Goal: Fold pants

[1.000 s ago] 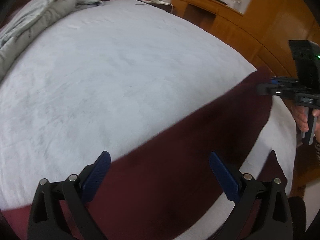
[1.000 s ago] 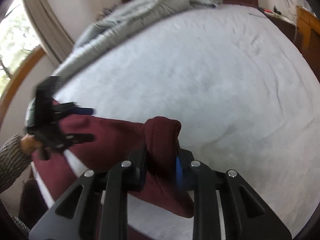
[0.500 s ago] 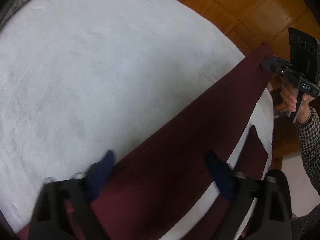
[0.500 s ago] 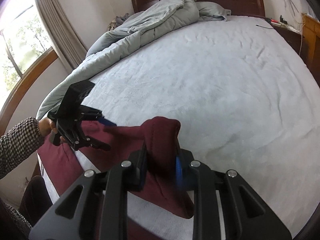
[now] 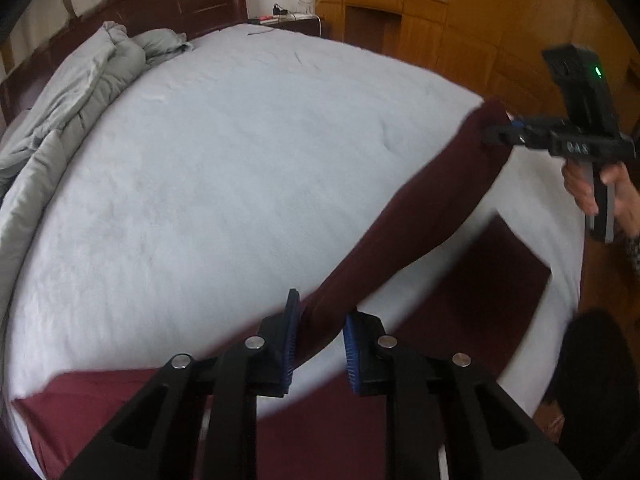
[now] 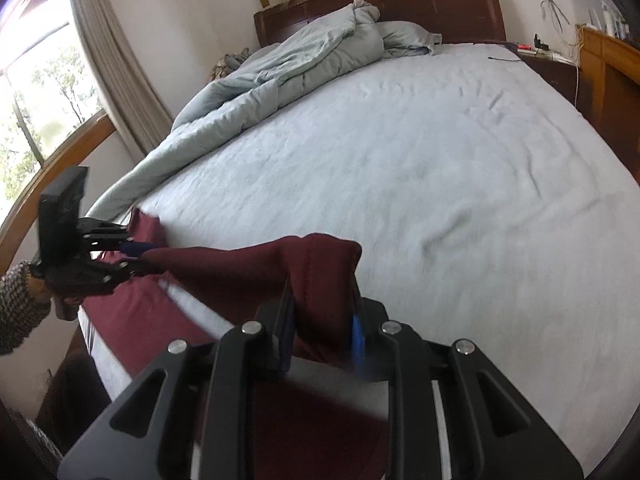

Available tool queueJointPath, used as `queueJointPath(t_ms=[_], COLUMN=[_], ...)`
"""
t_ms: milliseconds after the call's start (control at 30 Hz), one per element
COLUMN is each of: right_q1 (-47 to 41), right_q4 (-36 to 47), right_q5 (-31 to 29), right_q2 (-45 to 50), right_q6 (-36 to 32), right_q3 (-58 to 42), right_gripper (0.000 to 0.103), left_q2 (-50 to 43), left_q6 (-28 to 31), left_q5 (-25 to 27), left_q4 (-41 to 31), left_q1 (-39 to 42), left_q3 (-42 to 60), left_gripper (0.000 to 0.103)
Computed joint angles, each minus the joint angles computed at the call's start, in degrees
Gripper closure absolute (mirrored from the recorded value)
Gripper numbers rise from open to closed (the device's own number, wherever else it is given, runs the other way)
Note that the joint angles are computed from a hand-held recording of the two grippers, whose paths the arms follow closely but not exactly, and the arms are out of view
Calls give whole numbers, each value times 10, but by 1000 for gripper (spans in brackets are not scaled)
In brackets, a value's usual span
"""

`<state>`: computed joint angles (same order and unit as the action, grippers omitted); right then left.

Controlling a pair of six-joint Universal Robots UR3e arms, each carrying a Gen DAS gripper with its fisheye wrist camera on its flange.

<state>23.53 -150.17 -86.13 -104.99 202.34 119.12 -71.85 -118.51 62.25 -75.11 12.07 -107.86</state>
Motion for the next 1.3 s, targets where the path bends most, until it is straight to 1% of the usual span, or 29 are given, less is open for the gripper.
queueJointPath(t_ms=[33,100,133,200,233,267,300,333,367,433,500,567,600,633,667,733,767,800,833,867,900,933,967,1000,1033,1133,1200,1267,1300], right_q1=[16,66,82,115,135,148,167,191,202,216,217,185,175,173,158,148,145,140,136,137,143,146,144,146,152,164,178,184,187], right_q4=[0,2,4,20,25,29,42,52,49,51,34,-20,-39,-48,-53,-41,-54,-83,-113,-101,-82,-65,-68,-70,-54,-17,18,65,88], right_q5=[-9,-37,-42,-51,-54,-55,-67,-84,-84,-73,-63,-9,9,10,23,29,35,47,61,56,46,44,44,39,23,-24,-60,-83,-94], right_q2=[-3,4,7,16,19,17,20,18,14,-8,-37,-81,-90,-93,-97,-80,-69,-56,-36,-36,-24,-14,-13,-12,-20,-56,-64,-61,-54], right_q6=[11,42,55,83,103,118,139,166,178,214,257,306,326,357,361,376,380,382,383,377,371,364,363,364,363,357,353,339,337], right_q3=[11,35,44,51,54,56,50,46,47,55,76,133,151,163,173,172,176,186,189,186,172,158,156,152,141,116,86,60,50], right_gripper=[81,79,79,74,71,55,36,33,33,32,22,22,22,22,22,24,33,48,55,70,90,93,99,99,99,99,99,99,99], left_q2=[27,112,134,172,178,191,199,204,220,217,214,224,217,206,210,211,208,203,194,182,181,179,178,182,197,279,357,419,436], left_q6=[-1,10,19,21,29,32,33,33,44,31,20,22,21,20,24,28,28,24,18,10,12,8,0,-5,0,24,52,80,80], left_q5=[11,35,45,86,91,96,95,93,87,78,70,64,63,62,59,61,61,61,62,63,61,59,54,49,43,16,-11,-28,-29], left_q4=[7,25,30,68,69,81,91,97,85,100,104,90,94,101,101,106,104,106,111,120,110,106,102,95,82,8,-88,-175,-194], left_q1=[-5,-1,1,-13,-4,4,10,20,38,42,46,53,52,51,55,53,53,51,46,42,48,51,53,57,66,101,134,161,164], left_q3=[-30,-123,-147,-212,-223,-249,-268,-282,-289,-301,-307,-308,-307,-303,-308,-312,-310,-308,-305,-301,-296,-292,-289,-287,-288,-287,-269,-254,-254], left_gripper=[82,82,82,82,82,82,82,82,82,82,82,81,81,81,79,78,78,77,77,77,78,79,80,82,82,84,84,84,84])
